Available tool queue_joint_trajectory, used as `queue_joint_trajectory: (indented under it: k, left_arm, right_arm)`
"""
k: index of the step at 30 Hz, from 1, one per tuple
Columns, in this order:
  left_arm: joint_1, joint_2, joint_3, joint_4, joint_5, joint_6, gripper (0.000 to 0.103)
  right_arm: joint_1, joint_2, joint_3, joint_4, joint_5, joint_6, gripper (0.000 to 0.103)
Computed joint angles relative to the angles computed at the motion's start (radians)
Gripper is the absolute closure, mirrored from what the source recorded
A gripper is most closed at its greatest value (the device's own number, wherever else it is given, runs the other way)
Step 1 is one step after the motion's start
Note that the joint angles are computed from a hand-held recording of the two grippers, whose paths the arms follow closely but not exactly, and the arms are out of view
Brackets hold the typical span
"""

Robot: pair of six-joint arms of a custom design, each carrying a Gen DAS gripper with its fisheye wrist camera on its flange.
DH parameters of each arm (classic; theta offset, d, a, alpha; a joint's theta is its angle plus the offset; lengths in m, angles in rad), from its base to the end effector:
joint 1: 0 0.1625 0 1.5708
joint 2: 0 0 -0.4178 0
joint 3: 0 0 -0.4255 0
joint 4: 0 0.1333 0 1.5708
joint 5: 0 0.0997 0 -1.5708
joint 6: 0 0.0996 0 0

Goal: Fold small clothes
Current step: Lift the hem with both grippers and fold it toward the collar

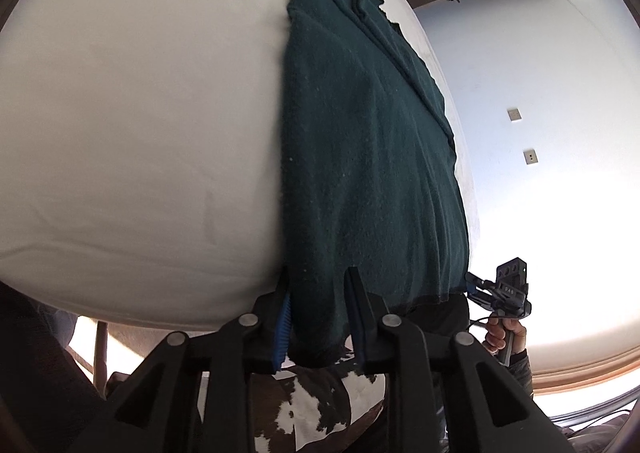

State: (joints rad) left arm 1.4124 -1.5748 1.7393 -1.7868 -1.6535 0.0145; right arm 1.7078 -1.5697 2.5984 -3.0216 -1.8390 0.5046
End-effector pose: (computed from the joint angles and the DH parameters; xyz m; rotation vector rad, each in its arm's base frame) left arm 0.0410 -0.5359 0.4166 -0.2670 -3.0429 0.0694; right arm 0.1537 -0.3324 0.1690 -0.6200 -2.8708 0.7218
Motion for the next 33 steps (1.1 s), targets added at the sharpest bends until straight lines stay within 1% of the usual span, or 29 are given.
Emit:
queue_joint_trajectory:
  k: [1,4,5,7,12,13,15,16,17,18,19,20,21,22,23,27,29,30,32,33]
  left_arm:
    - [0.004,-0.002,-0.002,-0.003,-0.003,-0.002,0.079]
    - [0.014,-0.006,-0.006,-0.013,-0.008,-0.011,0.084]
    - [0.016,-0.007,-0.005,-0.016,-0.009,-0.015,0.088]
    - [0.018,-0.008,0.000,-0.020,-0.011,-0.019,0.090]
    - [0.022,-0.009,0.016,-0.046,-0.008,-0.032,0.091]
    - [0.023,-0.010,0.018,-0.052,-0.003,-0.045,0.089]
    - [0.036,-0.011,0.022,-0.059,-0.021,-0.070,0.082]
    - [0.044,-0.013,0.024,-0.060,-0.033,-0.082,0.073]
    - [0.049,-0.017,0.027,-0.060,-0.046,-0.089,0.061]
    - [0.054,-0.018,0.028,-0.064,-0.056,-0.088,0.053]
    - [0.054,-0.024,0.034,-0.068,-0.066,-0.090,0.037]
    - [0.051,-0.028,0.038,-0.073,-0.067,-0.088,0.025]
    - [0.042,-0.031,0.042,-0.074,-0.053,-0.090,0.021]
    - [0.031,-0.033,0.044,-0.068,-0.027,-0.093,0.012]
    - [0.021,-0.033,0.045,-0.057,-0.001,-0.096,0.009]
    - [0.008,-0.043,0.064,-0.063,0.023,-0.096,0.010]
    - [0.007,-0.044,0.062,-0.062,0.038,-0.108,0.019]
    - [0.010,-0.046,0.061,-0.057,0.045,-0.107,0.023]
    - [0.012,-0.047,0.055,-0.047,0.063,-0.121,0.036]
    - [0.011,-0.048,0.055,-0.044,0.067,-0.131,0.040]
  right_arm:
    - [0.002,0.010,-0.002,-0.009,0.000,-0.008,0.074]
    - [0.008,0.040,-0.009,-0.037,0.000,-0.016,0.087]
    - [0.012,0.048,-0.010,-0.051,-0.001,-0.015,0.088]
    - [0.018,0.059,-0.009,-0.086,0.003,-0.022,0.092]
    - [0.040,0.071,-0.013,-0.124,-0.003,-0.025,0.094]
    - [0.044,0.066,-0.010,-0.130,-0.006,-0.024,0.095]
    - [0.050,0.055,-0.005,-0.152,-0.008,-0.025,0.095]
    - [0.056,0.054,-0.005,-0.165,-0.011,-0.026,0.095]
    - [0.059,0.050,-0.004,-0.172,-0.012,-0.028,0.095]
    - [0.063,0.048,-0.004,-0.179,-0.013,-0.029,0.095]
    - [0.064,0.042,-0.001,-0.182,-0.014,-0.030,0.096]
    - [0.066,0.037,-0.002,-0.187,-0.016,-0.030,0.096]
    - [0.063,0.028,0.002,-0.190,-0.017,-0.034,0.096]
    - [0.062,0.022,0.003,-0.198,-0.013,-0.035,0.096]
    - [0.057,0.015,0.007,-0.200,-0.008,-0.038,0.096]
    - [0.046,0.005,0.016,-0.189,-0.010,-0.036,0.096]
    - [0.031,0.007,0.025,-0.196,-0.003,-0.034,0.096]
    - [0.023,0.006,0.029,-0.197,0.002,-0.035,0.096]
    - [0.013,0.013,0.033,-0.201,0.007,-0.031,0.096]
    - [0.011,0.016,0.033,-0.201,0.008,-0.031,0.096]
